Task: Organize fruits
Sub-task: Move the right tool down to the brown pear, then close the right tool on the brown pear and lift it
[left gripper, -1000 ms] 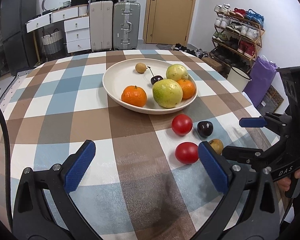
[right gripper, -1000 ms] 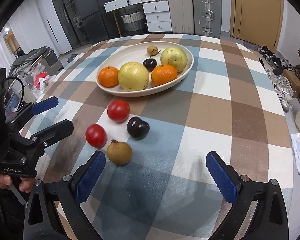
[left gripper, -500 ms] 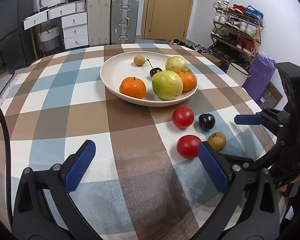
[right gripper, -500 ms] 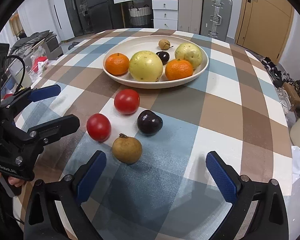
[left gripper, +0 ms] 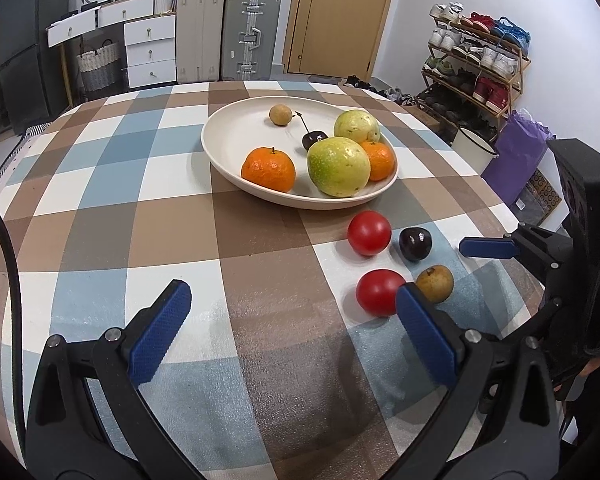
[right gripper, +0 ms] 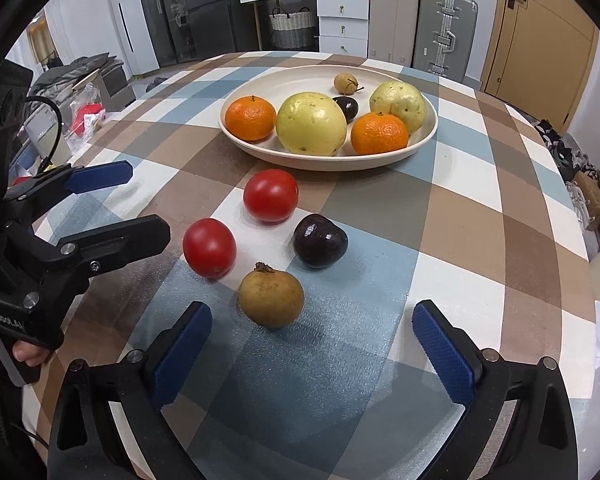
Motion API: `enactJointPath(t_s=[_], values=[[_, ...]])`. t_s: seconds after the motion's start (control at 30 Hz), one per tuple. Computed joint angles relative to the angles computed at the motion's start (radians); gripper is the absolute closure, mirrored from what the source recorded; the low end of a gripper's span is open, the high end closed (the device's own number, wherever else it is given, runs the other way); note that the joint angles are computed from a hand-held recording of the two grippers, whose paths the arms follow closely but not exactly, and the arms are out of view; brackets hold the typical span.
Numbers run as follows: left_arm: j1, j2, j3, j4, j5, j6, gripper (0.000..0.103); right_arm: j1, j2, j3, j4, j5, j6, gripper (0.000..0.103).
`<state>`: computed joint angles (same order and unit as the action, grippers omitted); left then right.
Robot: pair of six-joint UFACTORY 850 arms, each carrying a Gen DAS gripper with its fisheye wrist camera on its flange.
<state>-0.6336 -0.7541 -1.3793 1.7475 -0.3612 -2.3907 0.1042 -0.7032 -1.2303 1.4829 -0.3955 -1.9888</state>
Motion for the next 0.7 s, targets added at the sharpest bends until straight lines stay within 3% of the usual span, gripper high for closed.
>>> enactJointPath(t_s=[0.27,0.33,0.4,0.57,0.7], values=[[0.003,-0.004,-0.005,-0.012,0.013,0.015,0.001,0.001,0.004,0.009,0.035,0.003,-0.038,0.002],[0.004,-0.006,-0.009,-0.023,0.015,0.025,0.001,-0.006,0.006,0.011,0.047,-0.018,-0.039,0.012],[0.004,-0.008,-0.012,-0.042,0.016,0.043,0.001,-0.008,0.016,0.023,0.112,-0.018,-0.097,0.036],[0.007,-0.012,-0.018,-0.052,0.021,0.056,0.001,-0.018,0.021,0.031,0.116,-0.059,-0.107,0.052],[0.006,-0.012,-0.017,-0.06,0.022,0.064,0.001,-0.019,0.023,0.035,0.118,-0.071,-0.111,0.056]])
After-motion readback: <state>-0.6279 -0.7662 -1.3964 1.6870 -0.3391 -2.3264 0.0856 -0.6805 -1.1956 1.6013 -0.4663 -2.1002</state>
